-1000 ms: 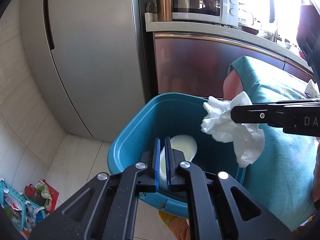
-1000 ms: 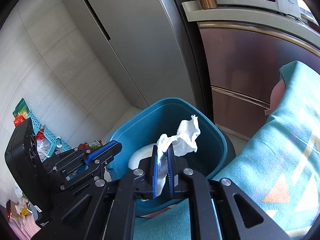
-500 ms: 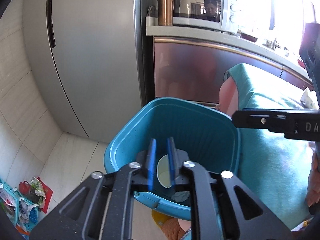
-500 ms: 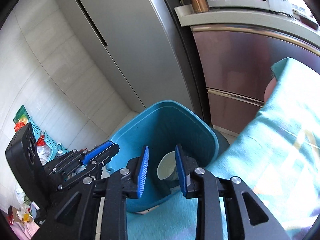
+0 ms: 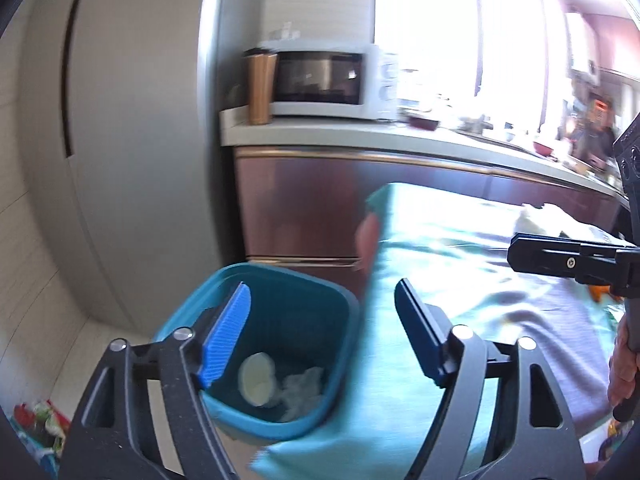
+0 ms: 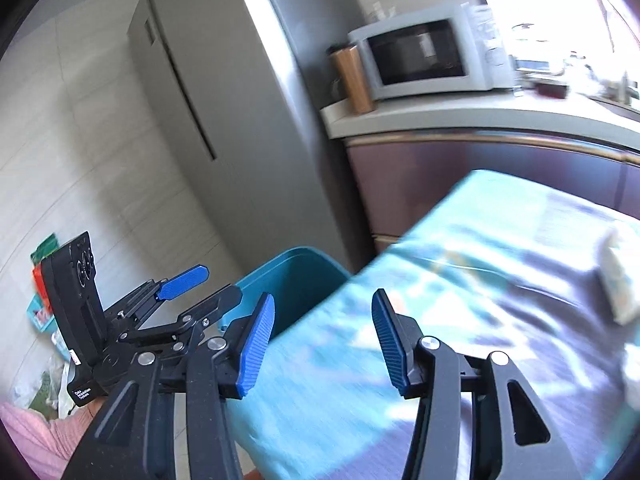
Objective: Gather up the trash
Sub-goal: 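Move both open grippers back over the table toward the remaining trash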
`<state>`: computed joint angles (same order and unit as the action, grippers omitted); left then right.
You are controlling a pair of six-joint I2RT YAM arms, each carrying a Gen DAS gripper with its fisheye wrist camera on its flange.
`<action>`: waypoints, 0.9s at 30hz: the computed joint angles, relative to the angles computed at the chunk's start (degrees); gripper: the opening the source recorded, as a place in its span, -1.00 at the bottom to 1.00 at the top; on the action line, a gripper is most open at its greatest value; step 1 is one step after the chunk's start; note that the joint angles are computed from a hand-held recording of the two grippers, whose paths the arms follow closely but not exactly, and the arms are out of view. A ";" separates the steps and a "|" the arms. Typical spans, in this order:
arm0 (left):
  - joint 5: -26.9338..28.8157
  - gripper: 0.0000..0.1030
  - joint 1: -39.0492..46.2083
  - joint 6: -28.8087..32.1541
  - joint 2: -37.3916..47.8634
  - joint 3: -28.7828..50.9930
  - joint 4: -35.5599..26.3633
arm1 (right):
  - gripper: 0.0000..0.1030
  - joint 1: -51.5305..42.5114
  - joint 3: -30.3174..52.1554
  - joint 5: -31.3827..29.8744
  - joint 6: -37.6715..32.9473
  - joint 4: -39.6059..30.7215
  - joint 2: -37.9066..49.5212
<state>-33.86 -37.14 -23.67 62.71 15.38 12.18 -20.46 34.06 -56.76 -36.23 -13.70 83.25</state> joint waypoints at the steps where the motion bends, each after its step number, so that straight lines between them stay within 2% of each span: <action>1: -0.65 0.48 -1.95 -0.25 1.54 1.10 0.48 | -0.05 -2.91 0.55 -0.94 -2.44 -2.25 0.25; 6: -1.79 0.50 -9.87 -0.90 11.22 7.69 3.57 | -0.04 -15.68 3.80 -3.66 -12.02 -10.56 3.50; 9: -1.04 0.50 -12.83 -0.72 17.90 12.50 5.32 | -0.04 -22.15 5.87 -4.13 -16.08 -13.06 6.59; 15: -0.30 0.50 -16.75 -0.32 29.77 23.27 5.65 | -0.04 -30.06 12.70 -4.17 -17.67 -13.57 14.69; 22: 2.80 0.50 -16.49 3.32 41.12 38.73 1.13 | -0.04 -32.64 20.09 -3.14 -10.20 -5.55 19.99; 27: 5.12 0.49 -15.68 6.24 50.48 53.12 -4.71 | -0.04 -30.84 26.99 1.56 -1.70 1.57 24.74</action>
